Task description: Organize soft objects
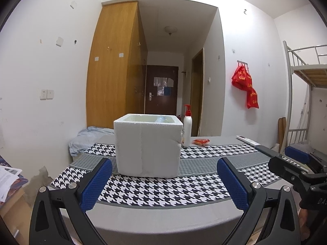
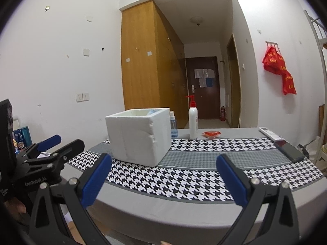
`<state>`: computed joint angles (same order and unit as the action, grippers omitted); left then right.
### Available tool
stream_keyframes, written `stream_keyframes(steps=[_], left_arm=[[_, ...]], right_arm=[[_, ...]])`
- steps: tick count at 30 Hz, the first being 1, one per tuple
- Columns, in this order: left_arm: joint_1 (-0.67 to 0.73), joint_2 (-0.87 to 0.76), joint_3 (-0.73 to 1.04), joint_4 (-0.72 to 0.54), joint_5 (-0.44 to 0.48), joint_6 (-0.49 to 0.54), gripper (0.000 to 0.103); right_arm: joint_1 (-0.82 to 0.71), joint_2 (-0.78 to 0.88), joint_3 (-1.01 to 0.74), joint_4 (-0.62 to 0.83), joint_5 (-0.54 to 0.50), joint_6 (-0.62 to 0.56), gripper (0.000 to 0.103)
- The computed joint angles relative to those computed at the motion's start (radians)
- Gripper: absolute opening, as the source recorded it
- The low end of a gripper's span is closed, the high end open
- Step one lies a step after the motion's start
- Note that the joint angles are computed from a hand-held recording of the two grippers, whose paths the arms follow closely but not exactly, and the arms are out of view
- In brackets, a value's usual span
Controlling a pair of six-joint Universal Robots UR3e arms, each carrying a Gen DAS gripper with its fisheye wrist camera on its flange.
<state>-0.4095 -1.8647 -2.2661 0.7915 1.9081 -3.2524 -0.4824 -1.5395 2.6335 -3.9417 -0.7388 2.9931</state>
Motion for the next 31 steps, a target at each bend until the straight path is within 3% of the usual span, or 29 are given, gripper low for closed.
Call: stream_keyframes(steps=[31], left_arm=[[0.009,0.009,0.003,-0.037,-0.014,0.011,0.102]], right_arm=[[-0.013,0.004,0.012,-0.001,-0.003,-0.012,0.103]])
